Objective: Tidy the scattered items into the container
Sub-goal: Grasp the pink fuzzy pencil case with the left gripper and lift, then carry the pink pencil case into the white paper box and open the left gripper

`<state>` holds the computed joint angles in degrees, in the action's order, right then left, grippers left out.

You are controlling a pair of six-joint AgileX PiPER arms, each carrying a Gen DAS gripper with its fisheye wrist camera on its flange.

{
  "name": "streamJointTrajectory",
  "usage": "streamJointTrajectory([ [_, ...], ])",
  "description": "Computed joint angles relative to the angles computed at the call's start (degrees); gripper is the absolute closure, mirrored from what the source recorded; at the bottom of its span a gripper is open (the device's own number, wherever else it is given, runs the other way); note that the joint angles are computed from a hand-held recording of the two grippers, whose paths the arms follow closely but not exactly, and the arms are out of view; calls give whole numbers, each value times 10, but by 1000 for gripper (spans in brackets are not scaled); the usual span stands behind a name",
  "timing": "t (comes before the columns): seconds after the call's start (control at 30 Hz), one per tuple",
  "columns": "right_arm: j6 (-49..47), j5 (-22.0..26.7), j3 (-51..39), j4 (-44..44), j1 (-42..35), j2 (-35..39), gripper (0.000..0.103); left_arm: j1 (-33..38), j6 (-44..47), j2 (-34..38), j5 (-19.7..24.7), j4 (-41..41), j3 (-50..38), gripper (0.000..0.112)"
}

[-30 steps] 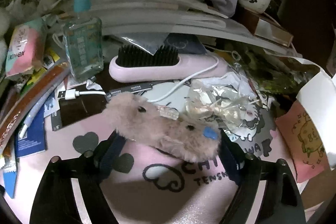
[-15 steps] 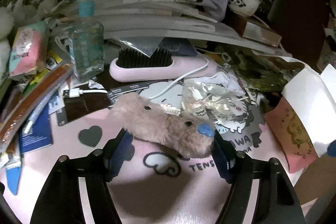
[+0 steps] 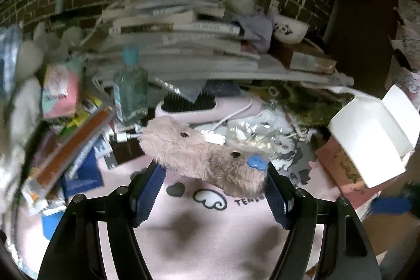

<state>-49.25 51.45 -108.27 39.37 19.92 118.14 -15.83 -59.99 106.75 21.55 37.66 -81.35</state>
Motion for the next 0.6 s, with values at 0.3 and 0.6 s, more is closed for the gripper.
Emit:
streamJointTrajectory([
  [0.3,24,-125,91,-8,38,3,39,-28,102,-16,25,-44,-66,44],
  [0.6,125,-190,73,-75,41,45,39,-60,371,50,77,-272,-260,44],
])
